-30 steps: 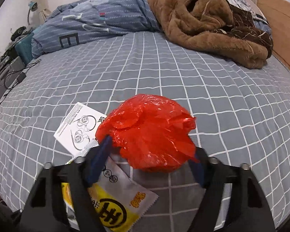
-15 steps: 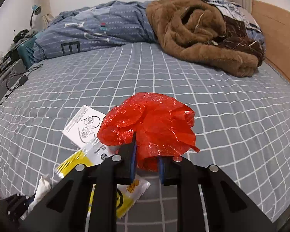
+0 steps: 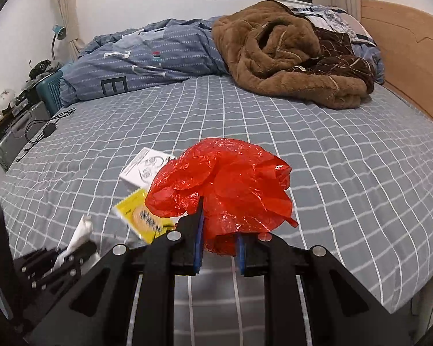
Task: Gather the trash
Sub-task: 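Grasp the red plastic bag with the right tool and lift it, then carry the white tissue and red bag down over the bin with both tools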
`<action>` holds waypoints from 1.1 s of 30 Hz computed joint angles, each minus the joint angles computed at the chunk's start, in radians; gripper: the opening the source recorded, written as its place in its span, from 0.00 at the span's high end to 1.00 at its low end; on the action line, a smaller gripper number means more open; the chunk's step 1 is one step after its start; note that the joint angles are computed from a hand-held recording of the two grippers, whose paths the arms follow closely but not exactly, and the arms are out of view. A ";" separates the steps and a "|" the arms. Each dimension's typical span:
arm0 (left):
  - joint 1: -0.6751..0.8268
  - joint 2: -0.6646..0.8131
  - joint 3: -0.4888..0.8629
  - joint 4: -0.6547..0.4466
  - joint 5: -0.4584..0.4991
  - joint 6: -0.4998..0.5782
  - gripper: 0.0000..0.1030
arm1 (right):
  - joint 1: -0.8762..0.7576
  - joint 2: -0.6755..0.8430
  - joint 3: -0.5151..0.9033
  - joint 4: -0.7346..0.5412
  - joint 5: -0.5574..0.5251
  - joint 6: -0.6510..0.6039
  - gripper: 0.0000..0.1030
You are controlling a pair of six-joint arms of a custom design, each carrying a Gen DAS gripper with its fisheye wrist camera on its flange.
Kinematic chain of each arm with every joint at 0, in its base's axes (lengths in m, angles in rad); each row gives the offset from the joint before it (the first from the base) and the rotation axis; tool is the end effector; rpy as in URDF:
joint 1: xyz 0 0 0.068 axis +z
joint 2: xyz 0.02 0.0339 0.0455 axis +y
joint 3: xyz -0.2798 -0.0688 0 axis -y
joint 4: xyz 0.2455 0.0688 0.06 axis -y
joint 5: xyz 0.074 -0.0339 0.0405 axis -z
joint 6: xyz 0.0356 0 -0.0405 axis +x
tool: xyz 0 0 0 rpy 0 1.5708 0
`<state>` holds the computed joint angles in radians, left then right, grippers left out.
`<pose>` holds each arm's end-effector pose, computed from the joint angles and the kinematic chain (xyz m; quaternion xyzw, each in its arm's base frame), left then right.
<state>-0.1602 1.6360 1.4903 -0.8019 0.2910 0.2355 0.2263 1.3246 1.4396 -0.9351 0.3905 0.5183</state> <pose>0.3468 -0.0664 0.3286 0.2287 0.9147 -0.1265 0.3083 0.2581 0.0455 0.3945 0.2031 0.8926 -0.0373 0.4007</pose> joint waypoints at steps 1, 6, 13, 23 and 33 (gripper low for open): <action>-0.002 -0.007 0.000 -0.002 0.002 -0.002 0.89 | 0.006 -0.014 -0.009 -0.005 0.003 0.007 0.84; -0.007 -0.036 0.001 -0.017 0.010 -0.012 0.89 | 0.047 -0.071 -0.021 -0.050 0.045 0.024 0.84; -0.005 -0.105 -0.015 -0.070 0.040 -0.010 0.89 | 0.116 -0.147 -0.002 -0.133 0.096 0.054 0.84; 0.005 -0.239 -0.052 -0.166 0.070 -0.005 0.89 | 0.238 -0.241 0.028 -0.251 0.151 0.165 0.84; 0.047 -0.325 -0.049 -0.271 0.102 0.033 0.89 | 0.450 -0.269 0.104 -0.426 0.277 0.353 0.84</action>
